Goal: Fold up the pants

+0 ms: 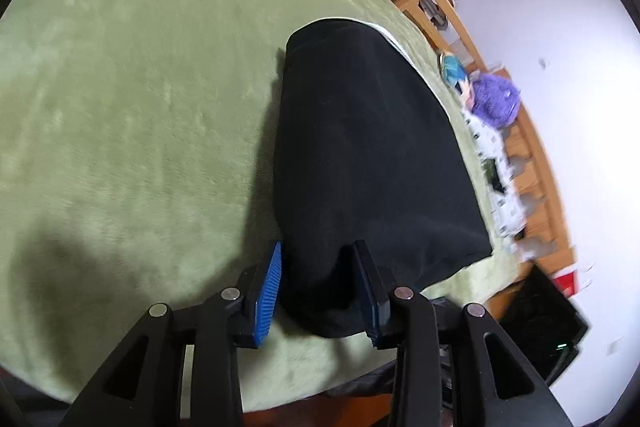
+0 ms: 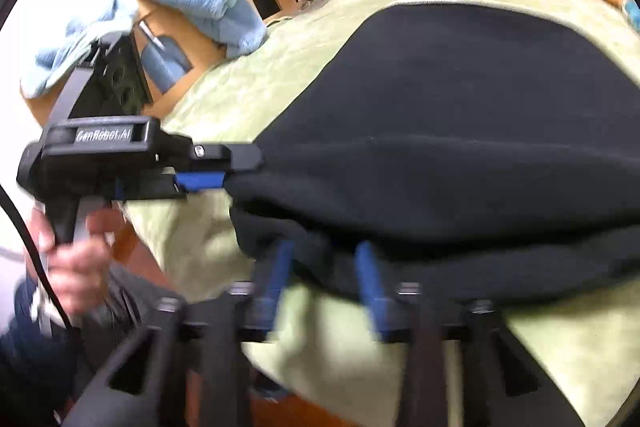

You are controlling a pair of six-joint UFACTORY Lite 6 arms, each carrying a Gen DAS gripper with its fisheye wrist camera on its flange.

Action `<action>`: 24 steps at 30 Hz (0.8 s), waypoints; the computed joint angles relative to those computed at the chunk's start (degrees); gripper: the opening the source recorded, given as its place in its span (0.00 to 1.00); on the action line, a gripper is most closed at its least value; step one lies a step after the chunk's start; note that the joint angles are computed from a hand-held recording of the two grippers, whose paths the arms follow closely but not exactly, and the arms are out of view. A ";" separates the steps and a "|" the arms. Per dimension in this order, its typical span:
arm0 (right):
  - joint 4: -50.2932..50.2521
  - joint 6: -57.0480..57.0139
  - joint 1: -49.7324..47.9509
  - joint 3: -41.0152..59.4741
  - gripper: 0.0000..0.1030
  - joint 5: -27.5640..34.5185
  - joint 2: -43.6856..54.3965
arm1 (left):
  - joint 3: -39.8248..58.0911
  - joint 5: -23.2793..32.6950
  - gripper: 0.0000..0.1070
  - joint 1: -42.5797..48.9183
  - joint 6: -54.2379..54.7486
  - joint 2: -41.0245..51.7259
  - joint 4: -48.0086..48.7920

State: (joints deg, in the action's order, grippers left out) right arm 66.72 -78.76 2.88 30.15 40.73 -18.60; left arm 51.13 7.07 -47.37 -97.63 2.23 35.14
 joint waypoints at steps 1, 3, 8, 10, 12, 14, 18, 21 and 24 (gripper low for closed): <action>-1.51 -0.10 -2.66 -1.00 0.49 1.42 -3.08 | 1.43 2.89 0.32 -1.29 1.32 0.29 -0.67; -4.70 -0.52 -10.03 -0.13 0.49 8.04 -5.63 | 4.42 7.01 0.38 -3.72 -1.04 1.51 2.18; -5.63 -3.38 -22.64 5.62 0.49 11.74 -6.09 | 12.90 15.52 0.43 -6.67 1.24 5.65 -0.97; -4.86 -3.62 -21.88 7.46 0.49 4.94 -4.59 | 15.97 19.11 0.54 -8.50 2.57 7.44 -1.38; -3.39 -6.24 -21.05 8.77 0.49 -0.82 -0.95 | 20.17 23.38 0.62 -10.82 3.40 11.82 -1.35; -5.53 -4.66 -17.42 11.12 0.44 -8.76 5.49 | 24.34 27.58 0.63 -11.36 5.71 17.69 -3.88; -2.54 -9.85 -21.33 13.71 0.23 -7.52 14.42 | 13.80 13.29 0.49 -8.09 -3.13 14.20 -1.59; -7.04 -7.08 -26.14 17.50 0.15 -1.62 17.56 | 12.77 15.00 0.49 -9.08 -0.14 10.25 -0.82; -8.39 -4.61 -28.62 20.41 0.15 3.00 16.57 | 12.34 22.28 0.49 -11.10 -0.08 4.55 2.30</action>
State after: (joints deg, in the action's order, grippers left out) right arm 58.34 -83.37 -25.73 50.57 43.73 -2.03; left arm 63.47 29.35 -58.47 -97.72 6.78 37.44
